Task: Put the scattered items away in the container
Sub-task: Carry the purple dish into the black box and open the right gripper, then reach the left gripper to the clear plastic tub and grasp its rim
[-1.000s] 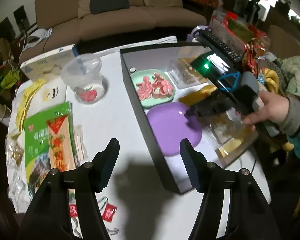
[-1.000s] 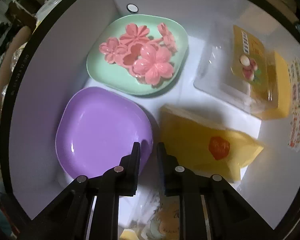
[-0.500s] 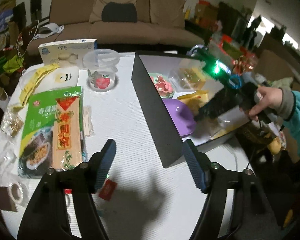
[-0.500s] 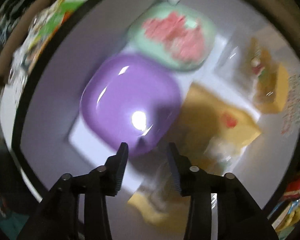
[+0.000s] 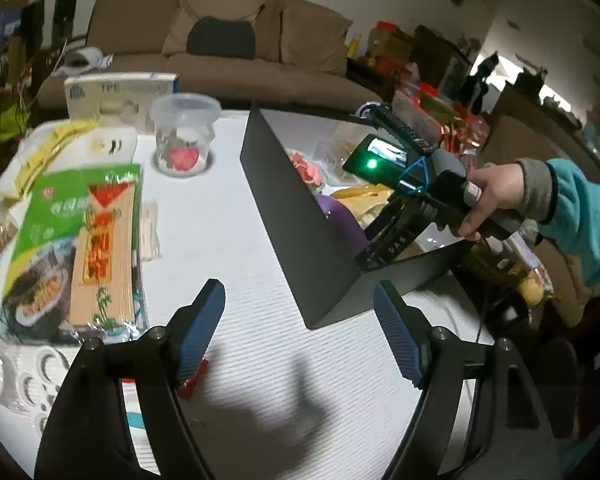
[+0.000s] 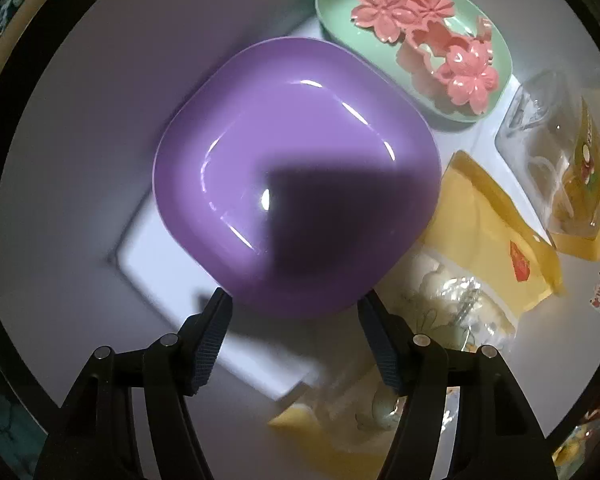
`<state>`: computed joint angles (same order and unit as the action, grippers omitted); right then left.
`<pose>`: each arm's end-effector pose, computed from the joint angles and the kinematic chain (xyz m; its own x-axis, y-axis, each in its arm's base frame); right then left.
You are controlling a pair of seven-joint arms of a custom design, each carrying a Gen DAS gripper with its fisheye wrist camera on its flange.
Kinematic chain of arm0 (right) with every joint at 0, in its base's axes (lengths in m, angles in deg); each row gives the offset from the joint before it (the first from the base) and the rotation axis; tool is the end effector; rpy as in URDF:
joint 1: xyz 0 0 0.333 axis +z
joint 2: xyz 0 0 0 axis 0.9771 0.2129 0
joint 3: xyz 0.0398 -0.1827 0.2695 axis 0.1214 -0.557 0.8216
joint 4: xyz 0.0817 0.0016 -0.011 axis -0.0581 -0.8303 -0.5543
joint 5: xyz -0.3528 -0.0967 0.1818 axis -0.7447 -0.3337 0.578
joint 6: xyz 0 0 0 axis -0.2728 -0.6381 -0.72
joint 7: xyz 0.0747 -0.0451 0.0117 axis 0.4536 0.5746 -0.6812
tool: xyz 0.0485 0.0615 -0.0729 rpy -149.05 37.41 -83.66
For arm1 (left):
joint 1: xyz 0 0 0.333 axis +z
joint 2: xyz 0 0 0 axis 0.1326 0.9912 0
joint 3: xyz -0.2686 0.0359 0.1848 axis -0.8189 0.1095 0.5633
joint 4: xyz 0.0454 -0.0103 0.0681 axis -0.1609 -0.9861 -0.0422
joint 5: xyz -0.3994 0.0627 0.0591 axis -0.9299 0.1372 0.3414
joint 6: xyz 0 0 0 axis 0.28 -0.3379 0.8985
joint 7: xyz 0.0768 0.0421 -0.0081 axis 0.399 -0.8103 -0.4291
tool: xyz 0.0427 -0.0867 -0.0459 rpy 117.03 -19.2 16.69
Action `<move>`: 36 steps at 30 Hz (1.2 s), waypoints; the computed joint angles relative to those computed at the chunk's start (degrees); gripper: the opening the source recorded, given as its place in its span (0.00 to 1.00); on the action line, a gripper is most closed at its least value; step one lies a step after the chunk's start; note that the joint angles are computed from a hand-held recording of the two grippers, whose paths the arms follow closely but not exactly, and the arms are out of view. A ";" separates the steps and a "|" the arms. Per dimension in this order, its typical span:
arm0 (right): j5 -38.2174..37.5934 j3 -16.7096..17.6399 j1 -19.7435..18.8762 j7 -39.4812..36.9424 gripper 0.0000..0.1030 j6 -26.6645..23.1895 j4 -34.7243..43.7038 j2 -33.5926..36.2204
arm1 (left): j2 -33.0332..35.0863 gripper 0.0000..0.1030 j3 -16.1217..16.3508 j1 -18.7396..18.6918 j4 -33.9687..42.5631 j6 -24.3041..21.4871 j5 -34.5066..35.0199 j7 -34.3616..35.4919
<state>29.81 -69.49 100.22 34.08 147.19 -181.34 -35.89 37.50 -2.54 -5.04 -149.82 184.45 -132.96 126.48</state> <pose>0.4653 0.2717 0.3937 0.2164 -0.9656 -0.1441 -0.9736 -0.2244 0.0418 0.4581 -0.1677 0.4881 -0.7673 -0.5592 0.3139 -0.5991 0.4506 -0.6618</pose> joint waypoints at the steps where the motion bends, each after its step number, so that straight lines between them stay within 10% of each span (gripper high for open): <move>1: 0.74 -0.05 -0.05 -0.03 0.66 0.47 -0.25 -0.03 | 0.42 0.72 -0.03 0.14 0.09 0.21 0.30 -0.28; 8: 3.60 -0.35 -0.13 0.89 0.66 3.77 -4.17 -3.73 | 0.83 0.74 0.07 0.07 -0.30 1.22 -1.20 0.82; 19: 2.58 -2.24 0.25 15.45 0.72 23.86 -19.55 -25.37 | -1.02 0.89 0.79 -0.96 -1.91 -0.21 -6.72 6.15; 31: -4.01 -4.99 2.66 22.72 0.76 25.75 -25.56 -36.51 | 5.33 0.89 0.00 0.62 4.14 -3.23 -6.95 -1.13; 36: -6.07 -4.30 2.85 24.46 0.76 27.44 -25.81 -37.11 | 15.25 1.00 -4.15 0.84 16.04 9.24 -1.38 -4.87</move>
